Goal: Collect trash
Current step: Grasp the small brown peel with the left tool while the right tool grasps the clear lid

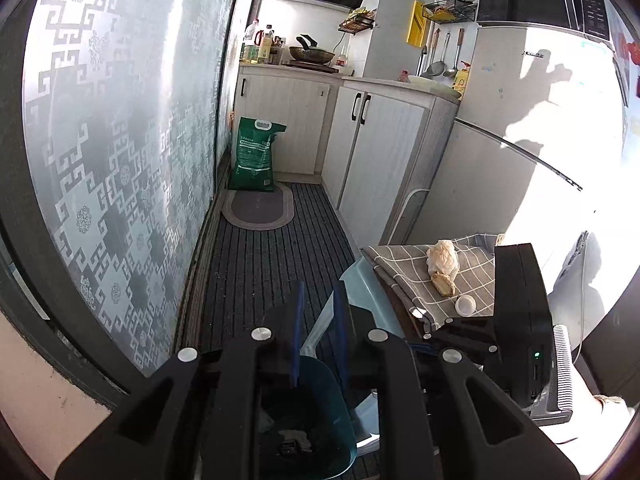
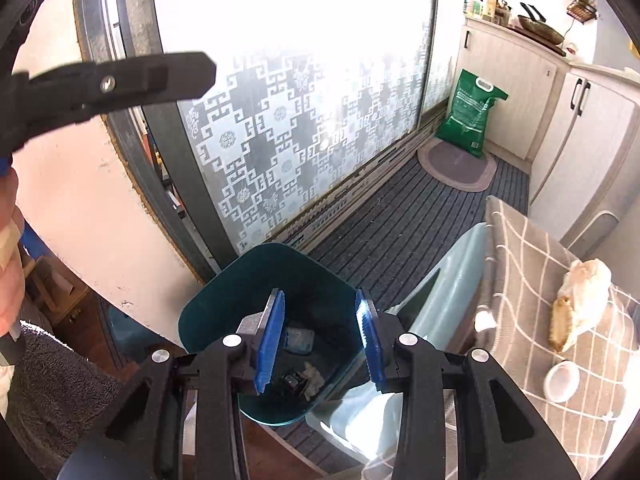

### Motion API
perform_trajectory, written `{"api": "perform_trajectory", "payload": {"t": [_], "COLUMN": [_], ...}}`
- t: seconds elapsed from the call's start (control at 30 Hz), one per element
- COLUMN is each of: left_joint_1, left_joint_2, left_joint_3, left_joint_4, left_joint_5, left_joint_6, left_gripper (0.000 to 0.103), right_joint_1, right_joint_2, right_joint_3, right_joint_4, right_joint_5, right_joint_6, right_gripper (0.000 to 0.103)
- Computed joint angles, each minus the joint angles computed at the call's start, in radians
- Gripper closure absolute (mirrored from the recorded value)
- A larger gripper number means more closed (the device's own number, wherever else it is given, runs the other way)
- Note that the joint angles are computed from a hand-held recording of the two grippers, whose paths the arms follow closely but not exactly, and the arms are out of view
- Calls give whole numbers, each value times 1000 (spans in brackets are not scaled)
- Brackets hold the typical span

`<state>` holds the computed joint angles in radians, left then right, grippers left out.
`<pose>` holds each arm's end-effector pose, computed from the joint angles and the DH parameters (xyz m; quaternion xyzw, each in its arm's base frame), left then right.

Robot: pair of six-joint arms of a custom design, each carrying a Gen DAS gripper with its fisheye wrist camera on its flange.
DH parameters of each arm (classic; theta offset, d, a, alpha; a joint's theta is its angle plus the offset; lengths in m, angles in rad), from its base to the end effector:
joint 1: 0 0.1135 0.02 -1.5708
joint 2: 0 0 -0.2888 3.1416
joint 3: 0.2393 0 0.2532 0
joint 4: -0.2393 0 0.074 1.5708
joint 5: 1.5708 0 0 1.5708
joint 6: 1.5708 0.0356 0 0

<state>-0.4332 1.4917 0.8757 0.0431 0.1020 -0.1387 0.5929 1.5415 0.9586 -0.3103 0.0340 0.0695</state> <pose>0.2931 -0.1395 0.2489 0.1528 0.8639 -0.1777 0.4458 0.2649 0.1770 0.2315 -0.2385 0.9124 0.0929 0.3195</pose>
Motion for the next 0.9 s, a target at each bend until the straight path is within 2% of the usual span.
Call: {"api": "perform_trajectory", "payload": {"t": [0.33, 0.47, 0.6, 0.9], "left_joint_1": [-126, -169, -207, -269], "left_joint_2": [113, 157, 203, 296], "left_joint_3": [85, 123, 164, 248], "left_joint_4": [-8, -10, -19, -39], "left_joint_5": [-66, -81, -93, -112], "left_joint_6": [-23, -35, -38, -48], "left_gripper": [81, 80, 80, 78], "right_joint_1": [-218, -303, -358, -449], "right_joint_2": [-155, -202, -207, -188], "right_joint_3": [-105, -158, -195, -242], "right_joint_4": [2, 29, 50, 82], "right_joint_5": [-25, -42, -9, -32], "right_joint_6": [-74, -105, -146, -206], "right_gripper": [66, 58, 58, 58]}}
